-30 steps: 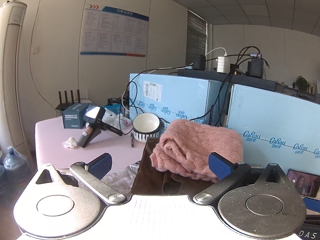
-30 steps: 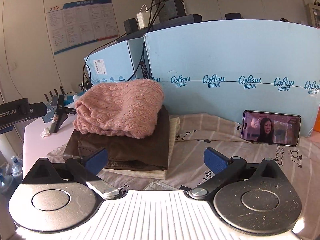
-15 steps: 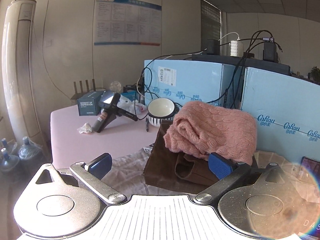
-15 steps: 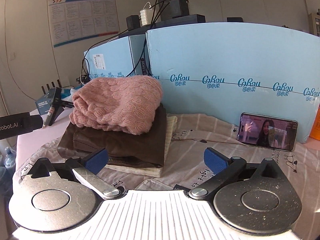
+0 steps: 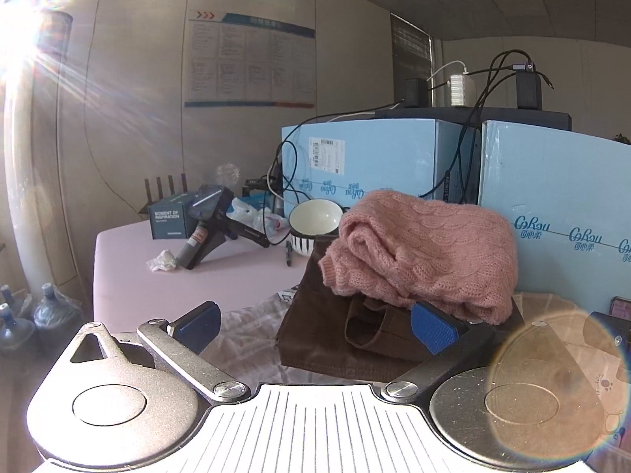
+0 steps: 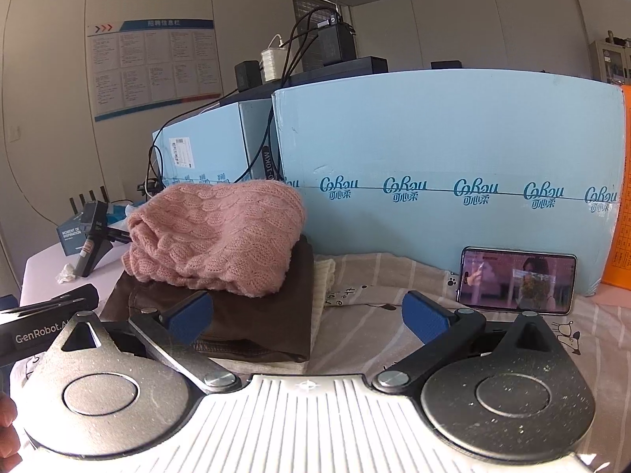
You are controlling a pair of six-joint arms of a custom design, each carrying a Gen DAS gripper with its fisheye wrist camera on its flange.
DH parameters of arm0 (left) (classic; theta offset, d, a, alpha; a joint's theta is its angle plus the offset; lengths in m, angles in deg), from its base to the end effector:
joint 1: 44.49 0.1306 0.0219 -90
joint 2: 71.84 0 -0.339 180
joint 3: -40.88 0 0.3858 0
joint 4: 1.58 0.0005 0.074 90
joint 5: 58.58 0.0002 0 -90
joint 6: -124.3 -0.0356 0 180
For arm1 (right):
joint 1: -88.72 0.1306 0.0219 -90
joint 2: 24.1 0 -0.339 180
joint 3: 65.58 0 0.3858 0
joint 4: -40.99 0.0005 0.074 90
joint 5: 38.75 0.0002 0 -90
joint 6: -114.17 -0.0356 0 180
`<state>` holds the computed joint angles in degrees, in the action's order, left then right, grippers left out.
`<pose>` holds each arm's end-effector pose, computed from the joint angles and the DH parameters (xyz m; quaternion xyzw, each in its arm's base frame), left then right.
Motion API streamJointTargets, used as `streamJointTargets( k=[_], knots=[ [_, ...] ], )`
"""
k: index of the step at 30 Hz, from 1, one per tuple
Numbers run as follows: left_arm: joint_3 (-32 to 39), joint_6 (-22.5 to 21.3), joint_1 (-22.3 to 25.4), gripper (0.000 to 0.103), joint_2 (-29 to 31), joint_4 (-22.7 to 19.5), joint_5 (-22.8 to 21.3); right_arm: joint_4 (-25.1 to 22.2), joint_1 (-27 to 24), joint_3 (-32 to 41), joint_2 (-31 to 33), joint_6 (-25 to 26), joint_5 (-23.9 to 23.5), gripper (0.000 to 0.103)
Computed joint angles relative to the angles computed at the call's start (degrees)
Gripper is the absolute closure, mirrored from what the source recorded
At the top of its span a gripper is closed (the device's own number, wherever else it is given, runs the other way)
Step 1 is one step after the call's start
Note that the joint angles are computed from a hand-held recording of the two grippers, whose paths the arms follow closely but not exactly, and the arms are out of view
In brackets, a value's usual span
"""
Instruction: Fold clothes
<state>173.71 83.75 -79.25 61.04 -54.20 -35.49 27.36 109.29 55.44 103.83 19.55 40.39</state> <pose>0.5865 -0.3678 0.3086 -0.2760 0.7614 0.2085 0.5483 0.6675 0.2571 0.3132 -0.1669 0.8028 0.1996 0.5365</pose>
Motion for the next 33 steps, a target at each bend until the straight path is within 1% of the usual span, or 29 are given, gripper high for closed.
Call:
streamJointTargets(
  k=[3, 6, 9, 13, 16, 18, 22, 26, 28, 30, 33],
  knots=[
    [-1.2, -1.0, 0.3, 0.000, 0.2, 4.5, -1.0, 2.7, 0.2, -0.5, 0.6, 0.1, 0.7, 0.000],
    [-1.0, -2.1, 0.5, 0.000, 1.3, 6.6, -2.1, 4.0, 0.5, -0.1, 1.6, 0.7, 1.2, 0.000],
    [-0.5, -5.2, 0.7, 0.000, 2.4, 9.3, -2.9, 5.7, 0.8, -0.2, 2.3, 1.5, 2.1, 0.000],
    [-0.7, -8.8, 1.0, 0.000, 3.0, 13.5, -2.2, 7.1, 0.8, 0.1, 3.1, 1.5, 3.6, 0.000],
    [-0.6, -12.1, 1.0, 0.000, 3.9, 18.0, -4.4, 6.8, 0.5, 1.0, 3.8, 0.6, 3.6, 0.000],
    [-0.1, -13.8, 0.9, 0.000, 4.7, 20.1, -6.4, 7.2, 0.5, 1.1, 4.2, 0.6, 3.8, 0.000],
    [0.8, -14.1, 1.0, 0.000, 6.3, 20.8, -8.4, 8.2, 0.5, 1.2, 4.7, 0.9, 4.3, 0.000],
    [0.7, -13.3, 1.3, 0.000, 7.0, 21.4, -8.6, 9.1, 0.6, 1.6, 5.8, 1.5, 4.7, 0.000],
    [0.5, -14.3, 1.3, 0.000, 7.2, 22.6, -8.9, 9.4, 0.6, 1.9, 6.4, 1.7, 4.6, 0.000],
    [-0.7, -17.3, 1.4, 0.000, 7.1, 26.5, -9.1, 9.7, 0.5, 2.2, 6.9, 1.4, 4.5, 0.000],
    [-2.4, -19.8, 1.4, 0.000, 7.1, 31.9, -9.1, 10.2, 0.4, 2.5, 7.4, 0.3, 4.8, 0.000]
  ],
)
